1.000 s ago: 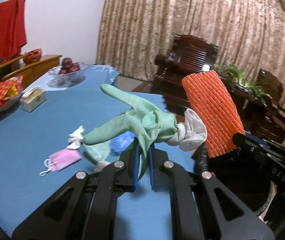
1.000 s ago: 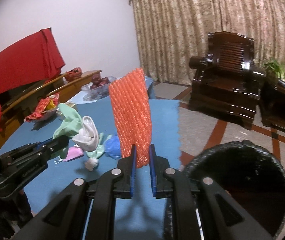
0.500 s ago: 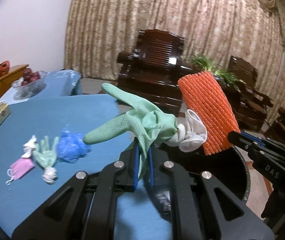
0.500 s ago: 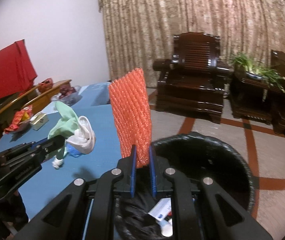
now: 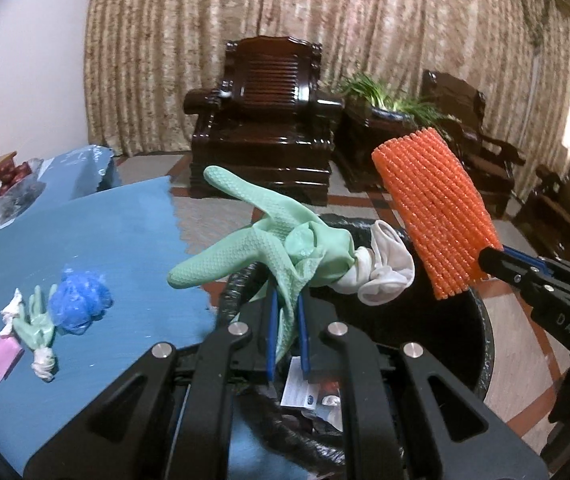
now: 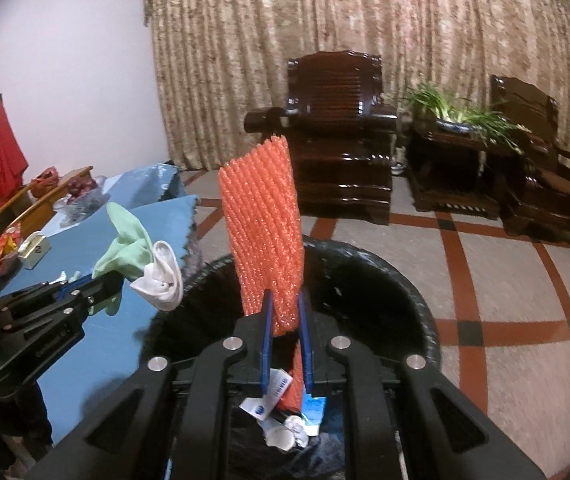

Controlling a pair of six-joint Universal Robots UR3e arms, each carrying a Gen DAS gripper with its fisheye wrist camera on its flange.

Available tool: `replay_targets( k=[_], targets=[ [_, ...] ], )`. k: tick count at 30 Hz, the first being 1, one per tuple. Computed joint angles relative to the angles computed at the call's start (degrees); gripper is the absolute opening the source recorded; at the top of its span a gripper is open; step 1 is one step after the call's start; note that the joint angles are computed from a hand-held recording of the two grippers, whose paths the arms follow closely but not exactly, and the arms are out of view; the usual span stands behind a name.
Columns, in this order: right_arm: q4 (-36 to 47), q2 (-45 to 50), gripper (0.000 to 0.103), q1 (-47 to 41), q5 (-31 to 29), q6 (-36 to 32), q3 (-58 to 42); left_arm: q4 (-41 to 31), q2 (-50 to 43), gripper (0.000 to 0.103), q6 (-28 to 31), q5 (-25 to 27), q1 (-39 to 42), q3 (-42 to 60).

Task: Collect trash
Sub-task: 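Carry the net and glove over the bin and open both grippers, then return both tools to the table toward the blue bag and second glove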

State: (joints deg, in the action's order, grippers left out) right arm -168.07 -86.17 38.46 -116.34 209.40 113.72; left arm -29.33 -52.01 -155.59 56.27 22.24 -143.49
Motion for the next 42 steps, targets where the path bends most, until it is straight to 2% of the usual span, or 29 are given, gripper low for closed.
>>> replay_targets(
  k=[3,8,13,16,18,19,20,21,23,24,26,27,28,29,32,35,40,42],
  targets=[
    [-0.78,-1.53,0.012,-1.11,0.53,0.63,3.06,8.91,-7.82,0.008,-3.71,4.27,-6.15,0.81],
    [-1.49,-3.00,0.012,-3.07,1.64,1.92,7.20,15.83,-16.79,0.008,-6.40,7.77,-12.29,2.97],
    [-0.62,-2.72,0.012,-3.36,1.94,3.55,8.53,16.64,-21.36,0.010,-6.64,8.09,-14.56,4.69],
    [0.17,-2.53,0.016,-3.68,2.12,3.87,9.03,13.74,-21.64,0.021,-5.49,6.36,-13.40,5.32],
    [-0.17,-2.25,0.025,-4.09,2.24,3.70,9.58,13.04,-21.10,0.028,-4.96,5.73,-12.31,4.76],
    [0.01,-1.99,0.032,-3.88,1.82,3.93,9.51,13.89,-21.39,0.039,-5.57,6.12,-12.78,4.57],
    [0.36,-1.68,0.037,-3.61,1.42,4.16,9.18,14.31,-20.62,0.045,-5.29,5.59,-11.86,3.73],
    [0.76,-1.31,0.040,-3.32,1.11,4.37,8.66,15.10,-20.72,0.046,-5.83,6.06,-12.26,3.71],
    [1.61,-0.74,0.058,-2.55,0.01,4.74,7.85,14.26,-19.31,0.051,-5.15,5.23,-10.99,3.27],
    [1.89,-0.46,0.063,-2.09,-0.73,4.88,7.45,13.61,-18.52,0.054,-5.06,4.99,-10.43,3.16],
    [2.11,-0.06,0.086,-1.27,-1.76,5.06,6.73,12.19,-15.91,0.065,-4.12,3.55,-7.80,2.02],
    [2.07,0.02,0.090,-1.08,-1.95,5.08,6.58,11.33,-14.85,0.068,-3.60,3.02,-6.81,1.81],
    [2.09,0.21,0.097,-0.77,-2.22,5.25,6.20,10.28,-12.99,0.075,-2.71,2.27,-5.10,1.07],
    [1.91,0.40,0.097,-0.55,-2.10,5.30,5.86,9.10,-10.75,0.081,-1.99,1.73,-3.26,0.19],
    [1.73,1.29,0.097,0.01,-1.18,5.05,4.33,4.14,-5.09,0.088,0.02,-0.17,1.46,-0.71],
    [0.87,3.27,0.097,1.51,-1.09,4.89,2.02,-5.36,3.47,0.090,4.77,-3.73,9.75,-1.68],
    [0.54,8.67,0.097,4.31,-0.62,4.24,-5.08,-36.59,21.40,0.091,20.14,-12.66,29.54,1.02],
    [1.07,11.04,0.097,5.39,-0.16,3.65,-8.45,-56.33,28.79,0.091,31.75,-16.57,40.43,4.58]
  ],
)
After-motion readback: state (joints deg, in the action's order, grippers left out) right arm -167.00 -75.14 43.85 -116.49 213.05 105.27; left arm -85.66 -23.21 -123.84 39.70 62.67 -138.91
